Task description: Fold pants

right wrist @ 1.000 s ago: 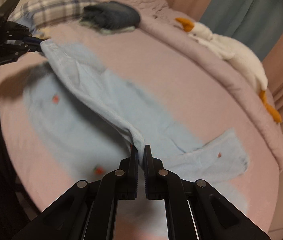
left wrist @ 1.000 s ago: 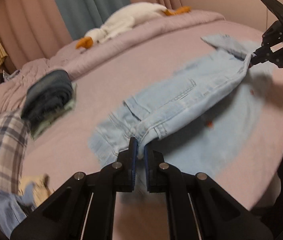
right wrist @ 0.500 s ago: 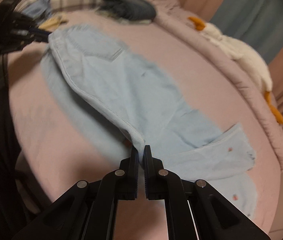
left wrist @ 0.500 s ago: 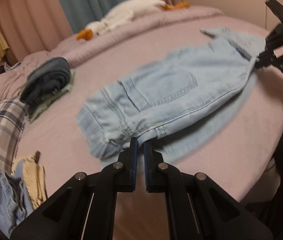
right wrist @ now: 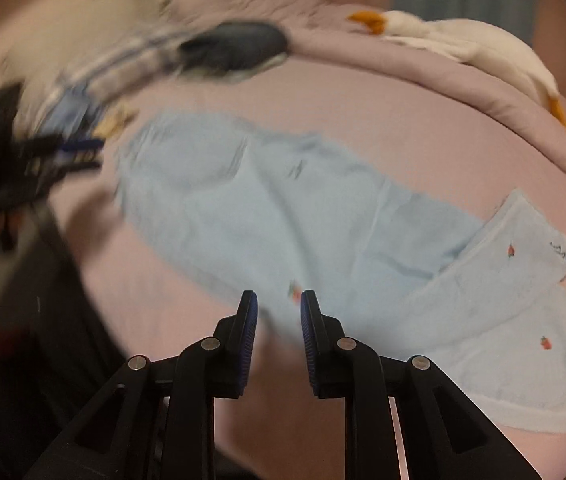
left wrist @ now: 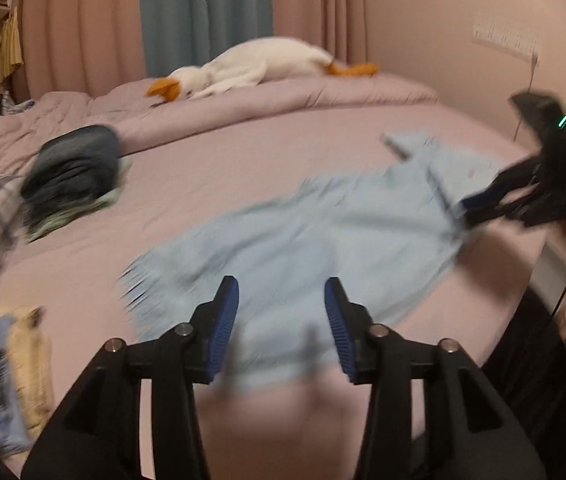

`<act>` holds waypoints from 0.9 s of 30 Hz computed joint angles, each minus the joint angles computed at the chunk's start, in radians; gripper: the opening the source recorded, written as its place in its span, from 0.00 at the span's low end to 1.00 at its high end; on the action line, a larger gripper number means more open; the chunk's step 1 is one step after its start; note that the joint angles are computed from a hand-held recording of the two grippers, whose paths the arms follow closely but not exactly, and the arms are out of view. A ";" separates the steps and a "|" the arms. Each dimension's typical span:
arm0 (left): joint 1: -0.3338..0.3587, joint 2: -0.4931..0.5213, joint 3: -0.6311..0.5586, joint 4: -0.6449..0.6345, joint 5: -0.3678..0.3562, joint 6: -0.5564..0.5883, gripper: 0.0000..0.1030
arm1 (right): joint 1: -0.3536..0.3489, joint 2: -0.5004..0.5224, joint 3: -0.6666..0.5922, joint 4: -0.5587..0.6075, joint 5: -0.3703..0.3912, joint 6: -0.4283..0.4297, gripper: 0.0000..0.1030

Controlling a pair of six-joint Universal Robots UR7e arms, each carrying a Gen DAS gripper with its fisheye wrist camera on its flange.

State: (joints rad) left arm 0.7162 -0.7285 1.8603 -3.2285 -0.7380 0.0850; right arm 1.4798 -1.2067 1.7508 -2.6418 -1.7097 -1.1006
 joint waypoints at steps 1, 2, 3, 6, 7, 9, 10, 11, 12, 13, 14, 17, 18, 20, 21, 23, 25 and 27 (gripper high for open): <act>0.012 0.034 -0.045 0.012 -0.022 -0.020 0.44 | 0.003 0.021 0.000 -0.041 -0.008 0.028 0.20; 0.029 0.063 -0.089 0.050 -0.044 -0.068 0.43 | 0.004 0.040 -0.007 -0.057 -0.018 0.046 0.20; 0.043 0.079 -0.119 0.090 -0.065 -0.111 0.42 | 0.004 0.081 -0.027 -0.068 -0.062 0.076 0.20; 0.077 0.143 -0.196 0.279 -0.032 -0.244 0.42 | -0.025 0.111 -0.006 -0.101 -0.075 0.070 0.22; 0.078 0.156 -0.195 0.279 -0.019 -0.231 0.43 | -0.032 0.103 -0.010 -0.075 -0.048 0.073 0.24; 0.070 0.160 -0.173 0.209 -0.010 -0.173 0.45 | -0.042 0.080 -0.070 0.079 -0.008 0.172 0.24; 0.072 0.156 -0.169 0.204 -0.020 -0.170 0.45 | -0.051 0.068 -0.093 0.124 0.033 0.201 0.25; 0.073 0.154 -0.164 0.194 -0.029 -0.174 0.46 | -0.057 0.060 -0.112 0.135 0.067 0.219 0.29; 0.079 0.150 -0.163 0.189 -0.047 -0.184 0.47 | -0.058 0.061 -0.143 0.121 0.087 0.251 0.34; 0.083 0.150 -0.164 0.180 -0.056 -0.186 0.49 | -0.057 0.073 -0.176 0.091 0.084 0.291 0.46; 0.084 0.149 -0.162 0.172 -0.060 -0.191 0.50 | -0.050 0.096 -0.218 0.042 0.062 0.338 0.55; 0.080 0.170 -0.172 0.142 -0.054 -0.183 0.59 | -0.021 0.207 -0.397 -0.026 -0.064 0.454 0.60; 0.076 0.179 -0.177 0.135 -0.045 -0.175 0.61 | -0.009 0.268 -0.493 -0.016 -0.128 0.494 0.60; 0.074 0.187 -0.174 0.116 -0.041 -0.169 0.62 | 0.006 0.366 -0.647 0.037 -0.212 0.542 0.60; 0.075 0.186 -0.172 0.109 -0.046 -0.169 0.63 | 0.016 0.424 -0.733 0.066 -0.264 0.555 0.60; 0.078 0.182 -0.166 0.096 -0.058 -0.172 0.63 | 0.027 0.502 -0.854 0.136 -0.323 0.577 0.60; 0.082 0.180 -0.167 0.094 -0.063 -0.168 0.63 | 0.036 0.570 -0.951 0.191 -0.404 0.572 0.42; 0.080 0.179 -0.162 0.091 -0.064 -0.171 0.63 | 0.025 0.607 -1.024 0.248 -0.440 0.581 0.11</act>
